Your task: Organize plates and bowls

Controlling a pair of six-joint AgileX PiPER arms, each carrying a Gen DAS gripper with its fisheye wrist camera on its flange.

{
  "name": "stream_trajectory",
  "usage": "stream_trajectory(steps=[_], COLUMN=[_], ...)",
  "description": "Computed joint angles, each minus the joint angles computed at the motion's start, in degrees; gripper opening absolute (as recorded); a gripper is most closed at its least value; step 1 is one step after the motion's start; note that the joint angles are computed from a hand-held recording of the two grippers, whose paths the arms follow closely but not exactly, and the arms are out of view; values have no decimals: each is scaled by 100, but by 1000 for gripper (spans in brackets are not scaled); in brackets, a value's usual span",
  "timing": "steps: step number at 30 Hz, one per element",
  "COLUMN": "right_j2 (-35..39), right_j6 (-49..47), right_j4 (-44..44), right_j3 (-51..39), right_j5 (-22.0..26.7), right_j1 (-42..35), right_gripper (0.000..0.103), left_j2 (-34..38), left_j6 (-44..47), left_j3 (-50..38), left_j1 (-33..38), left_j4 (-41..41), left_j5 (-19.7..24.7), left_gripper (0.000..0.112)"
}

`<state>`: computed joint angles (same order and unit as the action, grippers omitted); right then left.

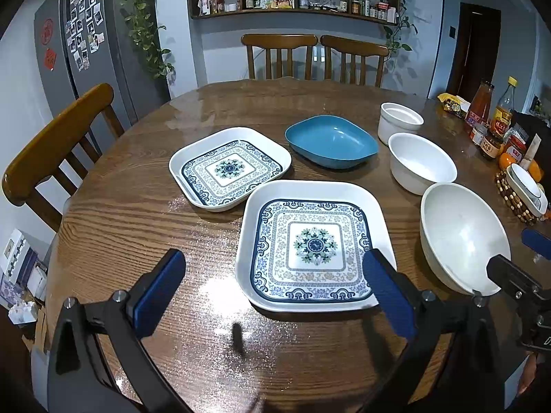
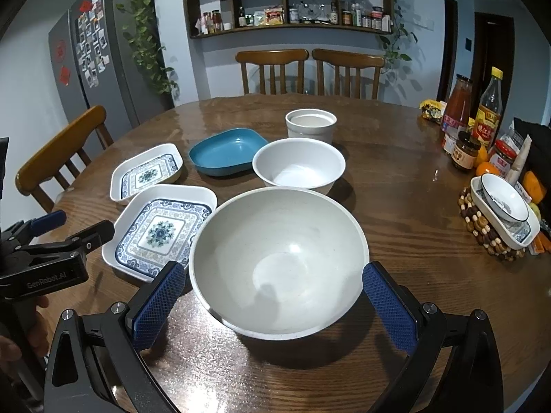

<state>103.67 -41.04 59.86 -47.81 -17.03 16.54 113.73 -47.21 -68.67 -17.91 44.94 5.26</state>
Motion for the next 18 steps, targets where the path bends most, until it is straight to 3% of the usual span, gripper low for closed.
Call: stream_trajectory(steps=[18], right_j2=[-64], right_j6=[-44], right_j4=[51], right_j3=[90], right_j5=[-110], right_j1=[98], right_gripper=[103], left_j2=[-48], left_j6=[-11], left_j3=[101], left_j1=[19], left_j4=[9], left_j5=[-47], left_gripper=[102])
